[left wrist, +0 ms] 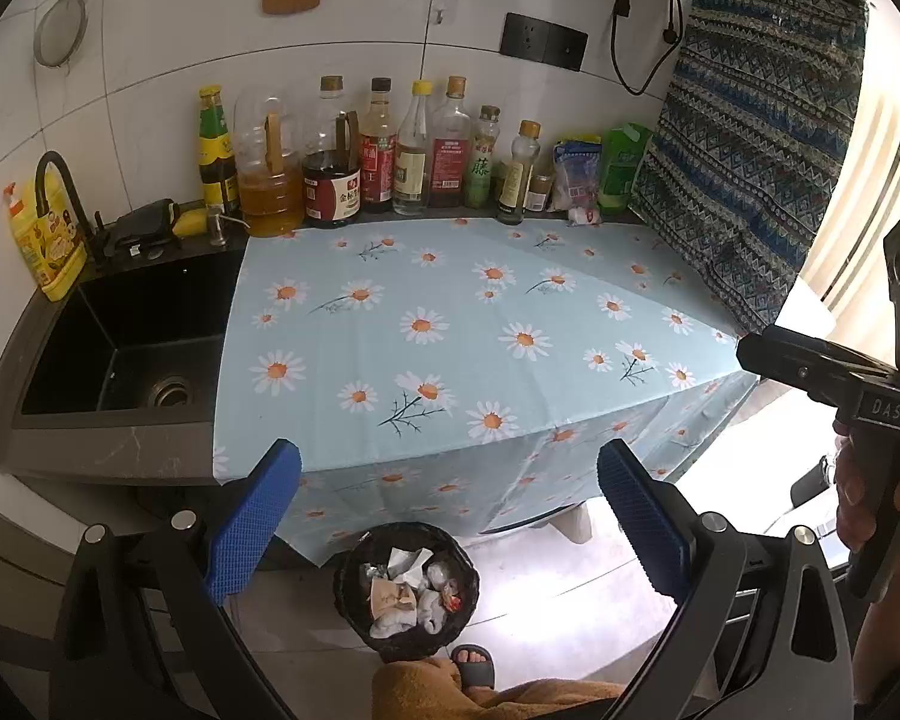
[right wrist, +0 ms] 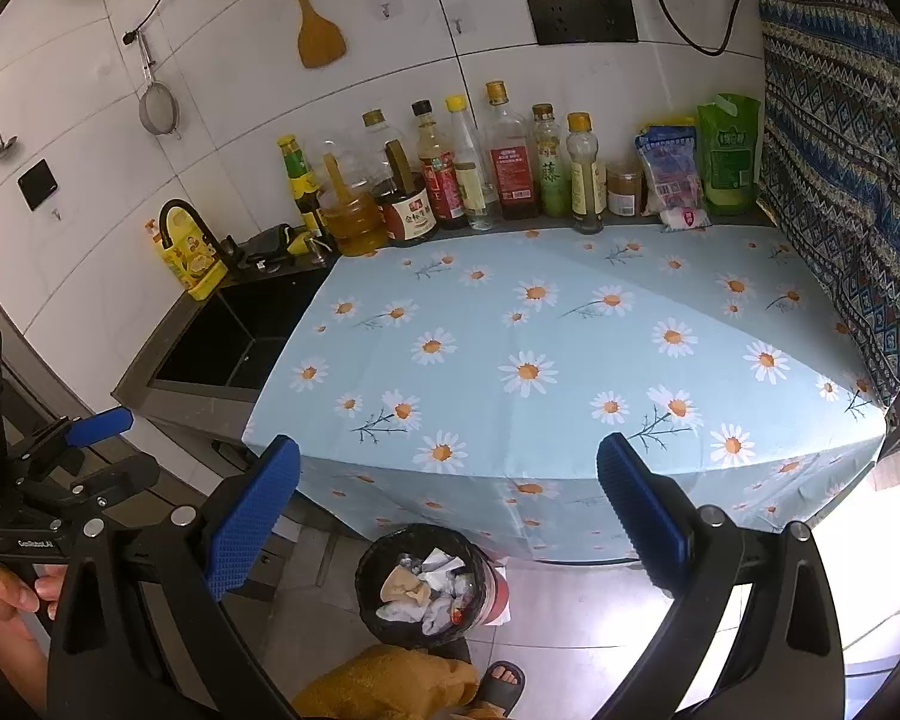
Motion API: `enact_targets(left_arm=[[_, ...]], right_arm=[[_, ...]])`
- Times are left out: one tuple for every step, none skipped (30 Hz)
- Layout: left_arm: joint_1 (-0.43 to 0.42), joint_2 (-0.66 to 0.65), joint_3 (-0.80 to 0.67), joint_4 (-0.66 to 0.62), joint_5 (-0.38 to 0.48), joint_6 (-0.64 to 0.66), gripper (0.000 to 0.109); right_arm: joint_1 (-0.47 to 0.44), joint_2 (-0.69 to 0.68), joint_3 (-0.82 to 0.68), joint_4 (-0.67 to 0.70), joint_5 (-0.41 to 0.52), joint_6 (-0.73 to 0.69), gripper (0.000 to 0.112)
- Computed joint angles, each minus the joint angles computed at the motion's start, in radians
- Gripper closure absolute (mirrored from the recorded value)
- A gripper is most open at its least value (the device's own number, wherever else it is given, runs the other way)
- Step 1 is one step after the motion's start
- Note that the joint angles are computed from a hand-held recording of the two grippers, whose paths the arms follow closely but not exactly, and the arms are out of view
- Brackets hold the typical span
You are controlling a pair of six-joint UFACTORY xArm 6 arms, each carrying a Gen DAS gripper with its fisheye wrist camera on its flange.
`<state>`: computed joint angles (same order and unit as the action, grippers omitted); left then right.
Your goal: Collect trash
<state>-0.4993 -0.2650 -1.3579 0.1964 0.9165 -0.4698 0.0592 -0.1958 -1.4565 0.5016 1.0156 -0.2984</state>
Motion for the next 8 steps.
enact_targets(left_arm=[[-0.001,-0.001,0.001,0.001,-0.002,-0.005,0.012],[0.000,-0.003,0.004,-0.003,-0.004,-0.008,0.012],[0.000,-0.006,0.007,-0.004,-0.005,-0.012,0.012],[0.001,-0.007,0.009,-0.002,-0.007,-0.016,0.012],[0.001,-0.011,0.014,0.000,-0.008,-0.020,0.012],[0.001,-0.012,0.014,0.004,-0.005,-0.026,0.012],[-0.001,-0.012,0.013,0.006,-0.003,-0.029,0.012],[-0.002,-0.013,0.014,0.007,-0.003,-0.029,0.012]], right_arm=[[0.000,0.001,-0.002,0.002,0.004,0.004,0.014],[-0.001,0.002,-0.005,0.001,0.010,0.008,0.014],[-0.001,0.003,-0.009,0.002,0.017,0.012,0.014],[0.000,0.004,-0.013,0.003,0.019,0.013,0.014],[0.001,0.003,-0.012,0.001,0.017,0.012,0.014],[0.002,0.003,-0.013,-0.001,0.016,0.013,0.014],[0.003,0.002,-0.014,0.000,0.017,0.013,0.014],[0.003,0.002,-0.015,0.001,0.019,0.013,0.014]])
